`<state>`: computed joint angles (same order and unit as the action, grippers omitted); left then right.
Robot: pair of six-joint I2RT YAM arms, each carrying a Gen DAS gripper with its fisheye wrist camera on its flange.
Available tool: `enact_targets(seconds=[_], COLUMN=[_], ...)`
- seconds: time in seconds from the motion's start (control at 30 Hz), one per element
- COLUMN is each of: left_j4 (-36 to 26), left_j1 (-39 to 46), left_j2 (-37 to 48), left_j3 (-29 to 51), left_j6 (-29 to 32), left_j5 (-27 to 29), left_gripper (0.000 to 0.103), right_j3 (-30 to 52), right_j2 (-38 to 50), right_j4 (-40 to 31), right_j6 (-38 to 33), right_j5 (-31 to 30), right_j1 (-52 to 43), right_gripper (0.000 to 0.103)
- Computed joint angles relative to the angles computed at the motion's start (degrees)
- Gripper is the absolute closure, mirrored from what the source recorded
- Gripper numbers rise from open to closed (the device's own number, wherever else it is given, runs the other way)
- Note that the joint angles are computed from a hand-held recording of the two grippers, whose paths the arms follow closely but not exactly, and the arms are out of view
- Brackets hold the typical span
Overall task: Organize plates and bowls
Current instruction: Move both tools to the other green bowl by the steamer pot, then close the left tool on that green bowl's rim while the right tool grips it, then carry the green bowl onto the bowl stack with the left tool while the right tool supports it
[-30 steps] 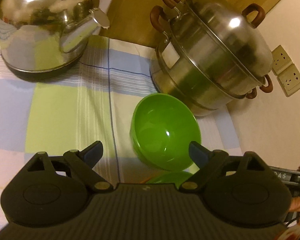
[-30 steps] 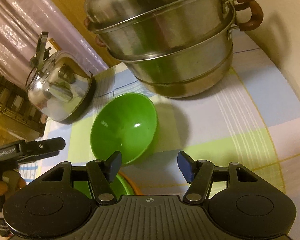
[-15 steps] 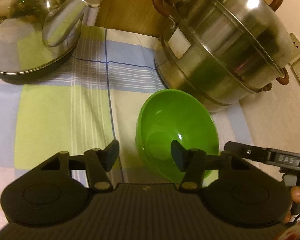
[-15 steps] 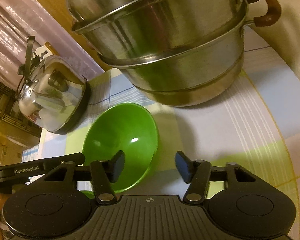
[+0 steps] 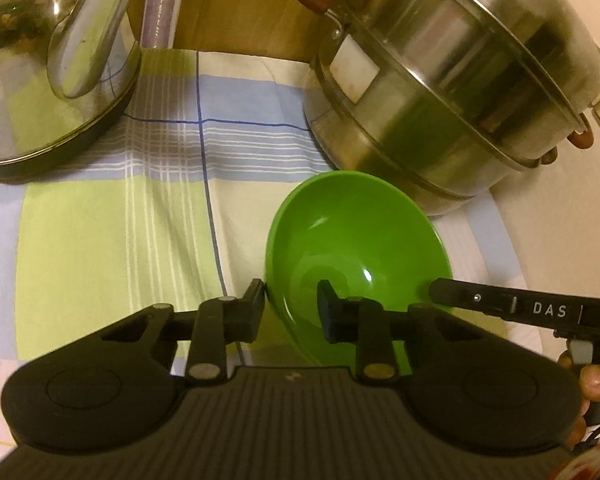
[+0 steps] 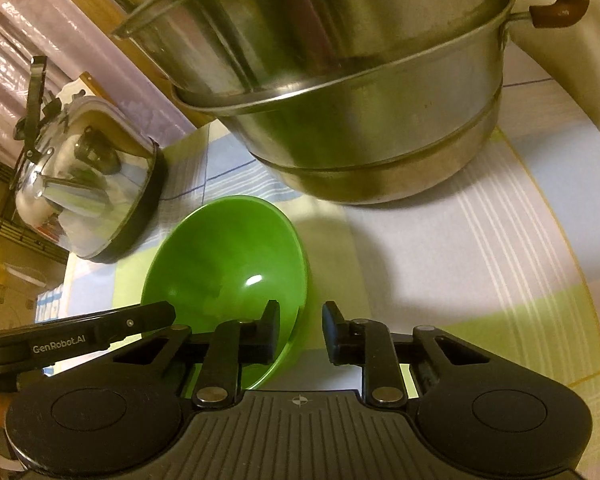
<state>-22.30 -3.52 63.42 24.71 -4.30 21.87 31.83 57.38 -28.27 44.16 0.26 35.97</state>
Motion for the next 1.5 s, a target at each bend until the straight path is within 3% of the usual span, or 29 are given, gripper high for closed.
enact_targets(seconds=[0.37,0.87,1.17,1.5], left_j4=[3.8,4.7,0.0,-12.7], left_j1=[-0.7,-2.6,-2.1,-1.0], left_j2=[3.0,0.3,-3.3,-12.2], left_j3=[-0.4,-1.3,1.3,7.4], left_j6=[-0.4,-1.3,-1.1,-0.6], left_j5=[-2.3,-4.9,-4.3,-3.7], left_gripper=[0.093,0.095,0.095,0.095], right_j3=[-1.1,0.5,3.4,10.9], right_j2=[2.3,3.9,1.2,-2.5], right_j4=[3.2,3.0,-0.9,-10.5], right_j6=[0.0,0.1,-0.4,1.2], right_j5=[0.0,4.2,5.7,9.5], right_j1=[-0.3,2.6,3.0,7.3], right_gripper=[0.087,0.092,0.092,0.092])
